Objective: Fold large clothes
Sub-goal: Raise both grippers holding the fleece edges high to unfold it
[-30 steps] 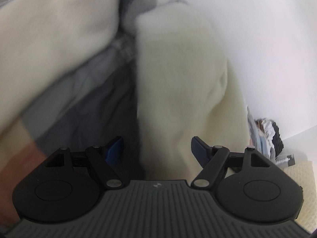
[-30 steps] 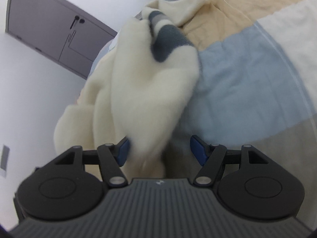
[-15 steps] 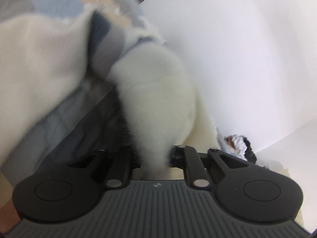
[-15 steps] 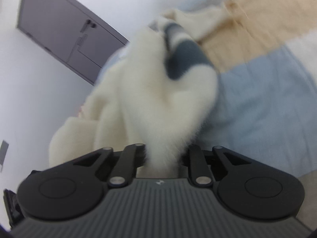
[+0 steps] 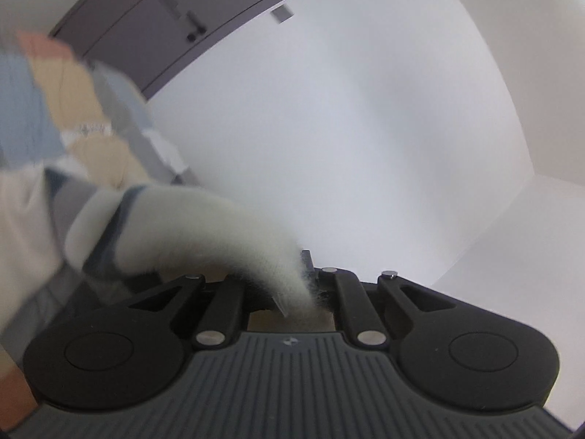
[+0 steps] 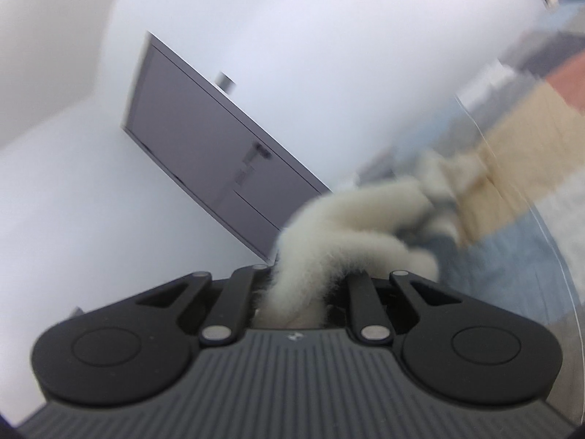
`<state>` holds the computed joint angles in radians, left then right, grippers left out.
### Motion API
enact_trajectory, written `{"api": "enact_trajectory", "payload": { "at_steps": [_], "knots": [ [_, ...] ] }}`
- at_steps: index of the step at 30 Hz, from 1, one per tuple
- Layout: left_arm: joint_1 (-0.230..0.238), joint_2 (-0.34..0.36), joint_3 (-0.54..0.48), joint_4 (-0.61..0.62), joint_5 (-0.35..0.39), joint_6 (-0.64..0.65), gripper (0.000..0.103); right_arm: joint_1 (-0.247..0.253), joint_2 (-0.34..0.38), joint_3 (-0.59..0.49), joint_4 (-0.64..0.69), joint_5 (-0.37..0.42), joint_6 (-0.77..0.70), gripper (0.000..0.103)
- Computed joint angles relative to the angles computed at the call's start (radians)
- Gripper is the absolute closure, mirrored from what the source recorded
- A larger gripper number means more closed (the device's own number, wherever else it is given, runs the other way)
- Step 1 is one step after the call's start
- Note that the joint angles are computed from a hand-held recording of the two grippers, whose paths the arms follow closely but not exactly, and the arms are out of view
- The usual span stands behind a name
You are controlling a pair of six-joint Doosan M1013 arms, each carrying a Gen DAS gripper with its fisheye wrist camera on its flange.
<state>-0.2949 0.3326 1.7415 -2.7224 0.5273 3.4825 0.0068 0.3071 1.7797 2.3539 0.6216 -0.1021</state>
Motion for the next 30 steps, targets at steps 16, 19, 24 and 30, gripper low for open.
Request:
{"api": "enact_trajectory", "payload": {
  "at_steps": [16,19,24,30],
  "knots": [
    [0.000,-0.153,-0.157,0.101,-0.022,0.036,0.094,-0.002,-0.183,-0.110,0.001,-0.006,-0.141,0.087],
    [-0.003,-0.179,-0.190,0.115,-0.039,0.057,0.094,0.000,-0.204,-0.147,-0.018,-0.015,-0.154,0.087],
    [-0.017,-0.204,-0.247,0.152,-0.092,0.074,0.094,0.002,-0.240,-0.194,-0.054,-0.066,-0.157,0.087],
    [-0.037,-0.146,-0.376,0.324,-0.252,-0.018,0.093,-0.006,-0.175,-0.340,-0.220,-0.201,-0.011,0.087]
  ]
}}
